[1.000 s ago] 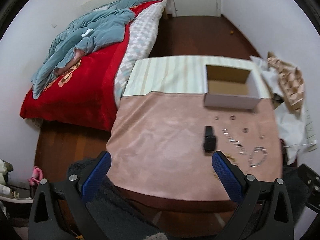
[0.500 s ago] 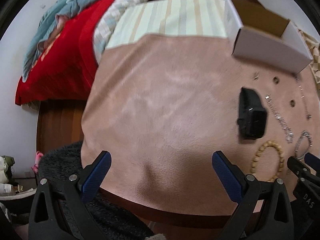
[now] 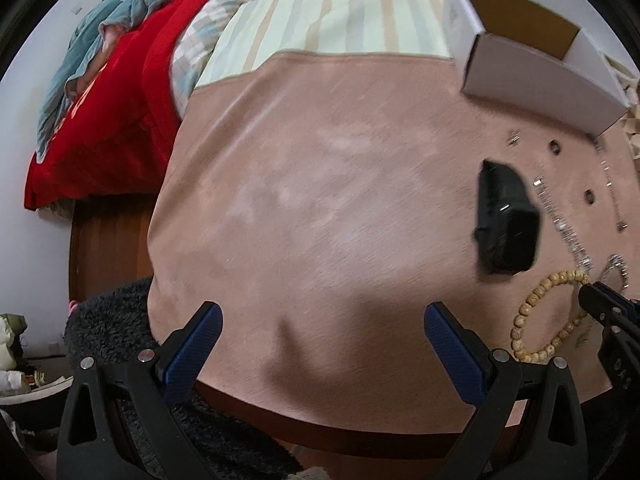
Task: Organize jewelry
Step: 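Grasp the black smartwatch with the left tool while the right tool grasps the wooden bead bracelet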
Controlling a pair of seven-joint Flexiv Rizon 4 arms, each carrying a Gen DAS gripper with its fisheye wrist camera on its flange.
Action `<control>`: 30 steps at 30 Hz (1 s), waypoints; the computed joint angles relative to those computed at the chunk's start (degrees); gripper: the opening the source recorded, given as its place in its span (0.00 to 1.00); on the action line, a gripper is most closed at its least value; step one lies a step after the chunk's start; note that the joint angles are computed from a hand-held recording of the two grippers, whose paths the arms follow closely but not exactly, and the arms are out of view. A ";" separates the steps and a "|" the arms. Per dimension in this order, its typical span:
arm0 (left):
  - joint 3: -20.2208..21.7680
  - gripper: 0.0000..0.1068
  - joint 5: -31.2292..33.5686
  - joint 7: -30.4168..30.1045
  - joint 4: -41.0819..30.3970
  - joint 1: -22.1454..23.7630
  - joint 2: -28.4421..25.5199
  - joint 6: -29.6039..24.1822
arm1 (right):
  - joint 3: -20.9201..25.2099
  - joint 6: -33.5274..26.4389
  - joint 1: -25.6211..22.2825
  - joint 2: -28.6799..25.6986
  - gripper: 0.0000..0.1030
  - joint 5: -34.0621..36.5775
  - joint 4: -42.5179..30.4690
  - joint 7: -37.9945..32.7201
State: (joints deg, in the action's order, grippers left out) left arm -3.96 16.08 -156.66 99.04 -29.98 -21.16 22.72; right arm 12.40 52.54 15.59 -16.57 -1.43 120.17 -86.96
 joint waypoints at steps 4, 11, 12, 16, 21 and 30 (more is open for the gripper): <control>-0.22 0.96 -0.51 1.29 -2.01 0.52 -1.33 2.99 | -1.12 2.79 -1.11 1.68 0.09 0.18 0.62 0.95; 0.04 0.96 -2.82 4.37 -5.99 0.56 -5.23 7.40 | -2.99 2.95 -2.87 -0.26 0.09 -1.76 -1.60 2.52; 0.16 0.96 -2.99 4.78 -6.64 0.40 -5.72 7.62 | -3.24 1.90 -3.61 -1.26 0.09 -1.56 -3.46 1.55; 0.66 0.96 -2.93 7.34 -9.83 -0.36 -8.25 7.69 | -3.46 1.40 -4.53 -2.54 0.09 -1.65 -4.88 1.38; 1.27 0.63 -3.25 10.06 -13.09 -1.19 -10.97 7.08 | -3.34 0.95 -5.20 -3.20 0.09 -1.44 -5.55 0.99; 2.71 0.28 -2.78 11.36 -13.23 -2.38 -11.32 8.21 | -2.75 0.03 -5.87 -3.19 0.09 0.05 -6.48 -0.16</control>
